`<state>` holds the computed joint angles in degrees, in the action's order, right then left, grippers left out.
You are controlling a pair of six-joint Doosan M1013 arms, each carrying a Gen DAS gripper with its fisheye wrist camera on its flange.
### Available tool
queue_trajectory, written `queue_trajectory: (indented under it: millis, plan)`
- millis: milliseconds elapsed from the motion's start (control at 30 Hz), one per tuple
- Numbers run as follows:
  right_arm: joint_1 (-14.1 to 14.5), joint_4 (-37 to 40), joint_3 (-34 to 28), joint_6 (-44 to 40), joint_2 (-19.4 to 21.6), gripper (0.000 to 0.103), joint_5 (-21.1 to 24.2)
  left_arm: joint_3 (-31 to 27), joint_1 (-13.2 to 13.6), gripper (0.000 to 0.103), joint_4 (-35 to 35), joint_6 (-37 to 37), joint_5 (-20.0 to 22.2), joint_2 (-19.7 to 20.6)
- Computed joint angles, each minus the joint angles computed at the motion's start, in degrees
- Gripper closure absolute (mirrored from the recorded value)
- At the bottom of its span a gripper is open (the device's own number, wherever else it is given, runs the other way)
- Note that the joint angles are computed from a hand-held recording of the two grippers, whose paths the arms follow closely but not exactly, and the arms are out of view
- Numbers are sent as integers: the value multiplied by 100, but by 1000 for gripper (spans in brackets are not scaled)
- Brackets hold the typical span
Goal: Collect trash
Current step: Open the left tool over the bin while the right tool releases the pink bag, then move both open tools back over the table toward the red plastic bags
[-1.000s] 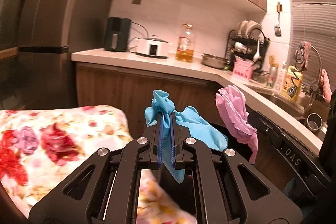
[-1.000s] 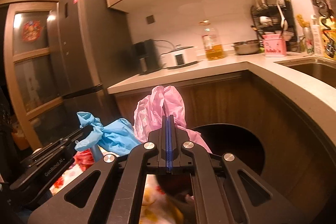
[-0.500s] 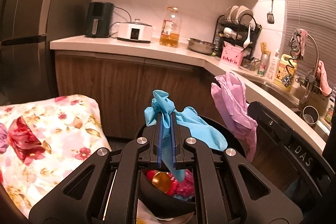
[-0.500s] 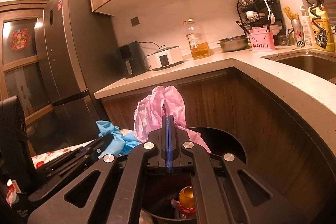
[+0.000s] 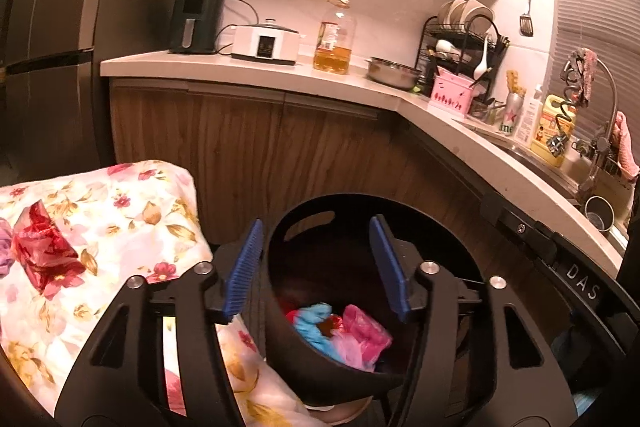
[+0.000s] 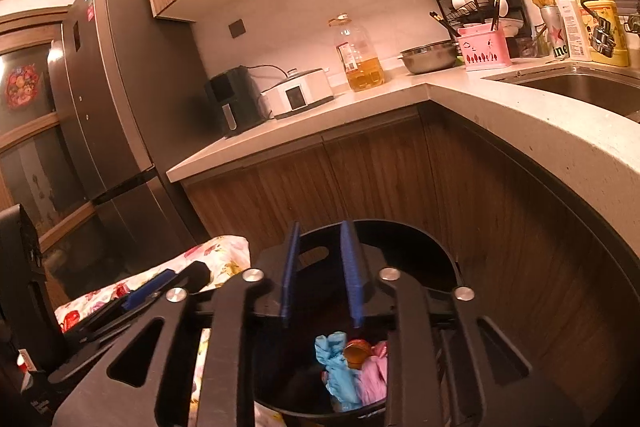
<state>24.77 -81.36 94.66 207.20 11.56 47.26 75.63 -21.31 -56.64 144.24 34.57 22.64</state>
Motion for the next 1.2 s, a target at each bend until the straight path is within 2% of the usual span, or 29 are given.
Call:
queue_trajectory:
  millis: [67,300,333,400,500,733,900,1033,1200]
  plan:
    - [33,36,-13,-60,17,71,37,67,17,39,10,-16,-113,-48]
    - [167,27,-27,-94,36,42,209,384,108,27,143,-108,-597,-282]
    - [193,20,-32,-101,42,37,248,475,134,26,130,-94,-729,-342]
    - [246,0,-38,-120,55,32,285,638,179,21,37,26,-965,-440]
    - [314,-22,-68,-128,90,24,376,832,211,19,177,-42,-1308,-564]
    - [549,-152,-224,-207,232,19,815,1188,423,16,240,-109,-1773,-796]
    - [665,-213,-334,-172,338,18,880,1324,564,16,766,-639,-2094,-878]
    - [727,-217,-461,-230,446,18,785,1391,707,16,1619,-1499,-2334,-894]
    - [785,-260,-648,-356,602,18,604,1432,889,16,3175,-3077,-2529,-871]
